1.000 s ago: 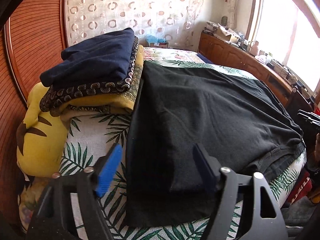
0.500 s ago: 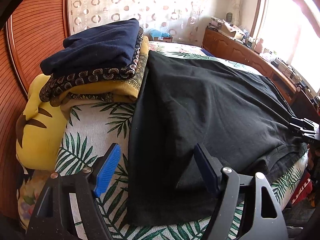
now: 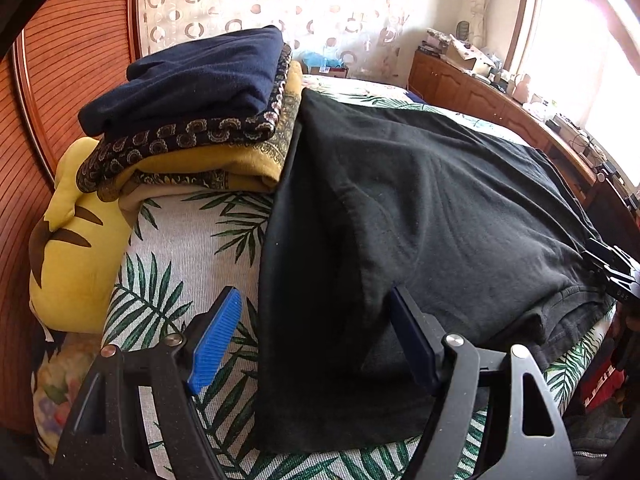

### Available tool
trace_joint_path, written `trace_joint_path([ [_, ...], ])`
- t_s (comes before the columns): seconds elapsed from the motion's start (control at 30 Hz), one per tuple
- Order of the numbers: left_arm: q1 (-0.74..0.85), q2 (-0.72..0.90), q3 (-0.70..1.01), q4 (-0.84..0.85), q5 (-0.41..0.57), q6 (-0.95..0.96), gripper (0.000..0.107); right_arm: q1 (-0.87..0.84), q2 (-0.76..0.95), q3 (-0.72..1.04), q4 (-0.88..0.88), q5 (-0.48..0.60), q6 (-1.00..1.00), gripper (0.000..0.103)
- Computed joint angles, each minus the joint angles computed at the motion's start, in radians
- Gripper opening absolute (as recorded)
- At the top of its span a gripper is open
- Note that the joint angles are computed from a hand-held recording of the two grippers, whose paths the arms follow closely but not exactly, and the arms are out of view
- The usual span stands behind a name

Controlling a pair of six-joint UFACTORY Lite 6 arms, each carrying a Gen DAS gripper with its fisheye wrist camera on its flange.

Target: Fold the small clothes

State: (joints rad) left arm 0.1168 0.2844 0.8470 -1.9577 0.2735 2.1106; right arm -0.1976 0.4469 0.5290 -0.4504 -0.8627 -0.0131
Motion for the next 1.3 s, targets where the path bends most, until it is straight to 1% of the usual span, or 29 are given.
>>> trace_joint_path([
  [0.2, -0.005, 0.031, 0.010, -0.004, 0.001, -0.001, 0.076, 0.001, 0.009, -0.016, 0.008, -0.024, -0.014, 0.061],
  [0.27, -0.011, 0.027, 0.000, -0.071, -0.001, 0.064, 0.077, -0.007, 0.001, -0.024, 0.002, -0.025, -0.017, 0.062],
  [0.47, -0.030, 0.014, -0.025, -0.172, 0.008, 0.148, 0.076, -0.002, 0.008, -0.027, 0.017, -0.041, -0.030, 0.062],
  [0.6, -0.054, 0.012, -0.029, -0.228, -0.004, 0.210, 0.076, -0.016, 0.010, -0.026, -0.004, -0.044, -0.027, 0.062],
  [0.63, -0.058, 0.009, -0.033, -0.255, -0.007, 0.239, 0.070, -0.017, 0.009, -0.026, -0.006, -0.043, -0.027, 0.062],
  [0.67, -0.058, 0.005, -0.036, -0.263, -0.004, 0.252, 0.061, -0.018, 0.008, -0.025, -0.008, -0.040, -0.027, 0.062],
  [0.7, -0.059, 0.002, -0.038, -0.262, -0.003, 0.255, 0.058, -0.016, 0.007, -0.023, -0.008, -0.036, -0.027, 0.062],
  [0.73, -0.059, 0.002, -0.038, -0.258, -0.004, 0.253, 0.051, -0.017, 0.006, -0.020, -0.009, -0.032, -0.028, 0.062],
  [0.77, -0.056, 0.000, -0.039, -0.245, 0.000, 0.245, 0.042, -0.017, 0.005, -0.017, -0.010, -0.027, -0.027, 0.062],
  [0.8, -0.050, 0.000, -0.038, -0.207, 0.007, 0.215, 0.035, -0.016, 0.005, -0.016, -0.011, -0.026, -0.026, 0.062],
  [0.83, -0.039, 0.000, -0.036, -0.128, 0.025, 0.143, 0.021, -0.018, 0.005, -0.015, -0.013, -0.025, -0.026, 0.062],
  [0.87, -0.030, -0.001, -0.036, -0.074, 0.048, 0.092, 0.013, -0.018, 0.005, -0.014, -0.014, -0.024, -0.027, 0.063],
  [0.9, -0.029, -0.009, -0.041, -0.063, 0.056, 0.081, 0.011, -0.018, 0.004, -0.013, -0.017, -0.022, -0.024, 0.063],
  [0.97, -0.043, -0.048, -0.065, -0.123, 0.066, 0.131, 0.010, -0.025, 0.005, -0.009, -0.031, -0.018, -0.019, 0.063],
  [1.0, -0.049, -0.067, -0.071, -0.112, 0.077, 0.117, 0.010, -0.027, 0.005, -0.006, -0.035, -0.014, -0.019, 0.063],
  [1.1, -0.075, -0.127, -0.069, -0.040, 0.108, 0.027, 0.010, -0.031, -0.012, 0.012, -0.072, 0.039, 0.013, 0.063],
  [1.2, -0.124, -0.156, -0.018, 0.042, 0.111, -0.082, 0.010, -0.074, -0.033, 0.046, -0.197, 0.106, 0.123, 0.063],
  [1.3, -0.185, -0.145, 0.063, 0.123, 0.107, -0.185, 0.010, -0.117, -0.048, 0.050, -0.237, 0.114, 0.150, 0.063],
])
